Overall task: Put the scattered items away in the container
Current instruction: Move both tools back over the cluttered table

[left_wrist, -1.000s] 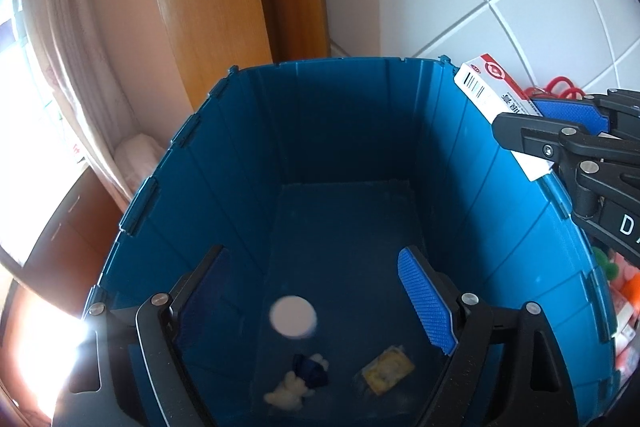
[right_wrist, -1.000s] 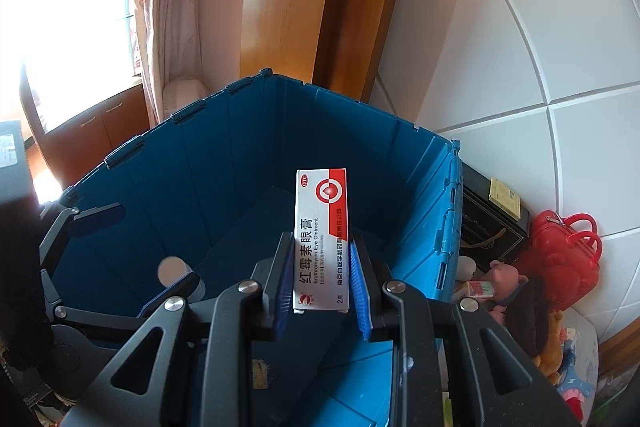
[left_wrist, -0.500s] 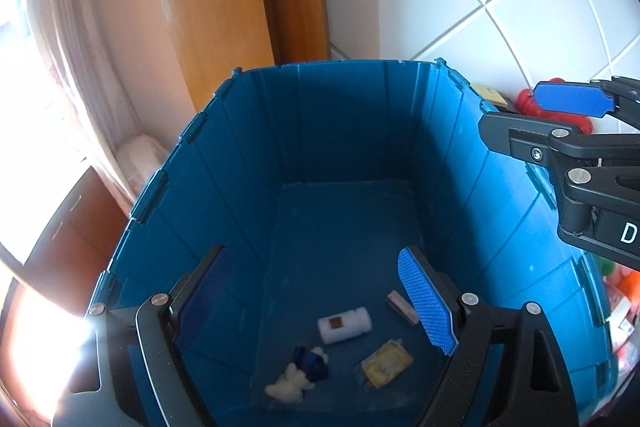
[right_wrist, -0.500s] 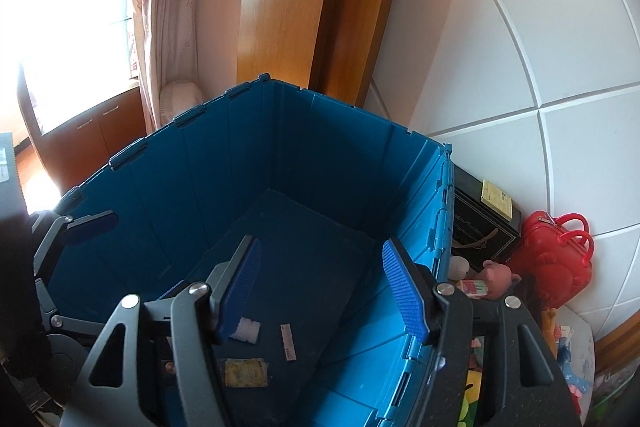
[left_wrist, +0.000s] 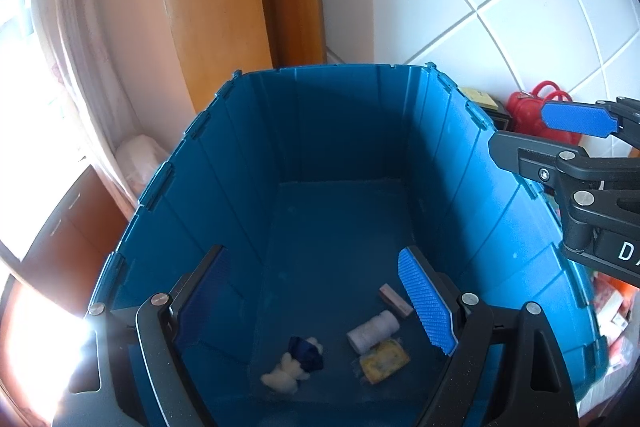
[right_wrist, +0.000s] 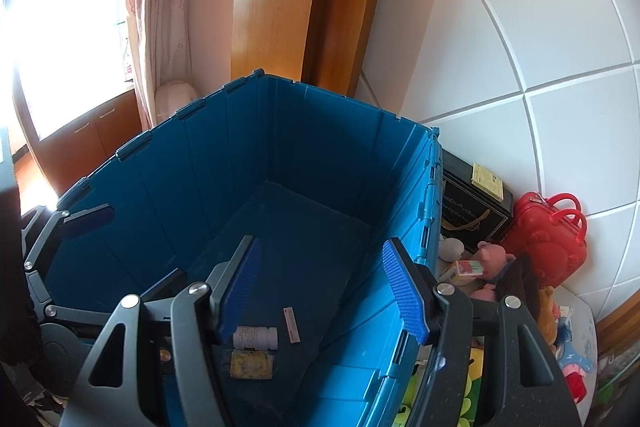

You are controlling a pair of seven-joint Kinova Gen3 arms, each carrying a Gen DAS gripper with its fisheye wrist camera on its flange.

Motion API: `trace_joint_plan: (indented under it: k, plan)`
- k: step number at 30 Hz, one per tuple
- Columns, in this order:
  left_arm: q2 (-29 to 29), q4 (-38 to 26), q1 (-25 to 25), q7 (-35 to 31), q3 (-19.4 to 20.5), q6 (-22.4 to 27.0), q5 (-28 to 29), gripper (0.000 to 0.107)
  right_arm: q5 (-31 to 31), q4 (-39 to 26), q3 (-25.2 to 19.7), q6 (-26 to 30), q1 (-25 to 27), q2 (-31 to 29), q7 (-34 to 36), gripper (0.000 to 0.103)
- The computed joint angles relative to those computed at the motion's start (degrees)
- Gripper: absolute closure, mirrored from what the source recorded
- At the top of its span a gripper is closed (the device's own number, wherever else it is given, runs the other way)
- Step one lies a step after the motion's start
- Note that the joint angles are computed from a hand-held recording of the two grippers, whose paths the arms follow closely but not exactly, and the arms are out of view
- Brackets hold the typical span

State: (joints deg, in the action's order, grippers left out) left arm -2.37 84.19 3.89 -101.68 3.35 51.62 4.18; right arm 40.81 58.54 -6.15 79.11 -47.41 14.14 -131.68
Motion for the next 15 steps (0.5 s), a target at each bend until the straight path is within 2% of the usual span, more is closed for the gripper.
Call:
trace_joint_plan:
  k: [7,15]
  plan:
    - [-1.99,0.56,2.02,1.63,1.79,0.04,-0.05,0.021,3.15,6.50,-1.63,2.65,-0.29,-5.44,-5.99,0.040]
    - [-5.68,2.05,7.39,11.27,8.21,0.57,-5.96,0.021,4.18,18.45,-7.06,6.20,4.60,-17.14,-11.49,0.040]
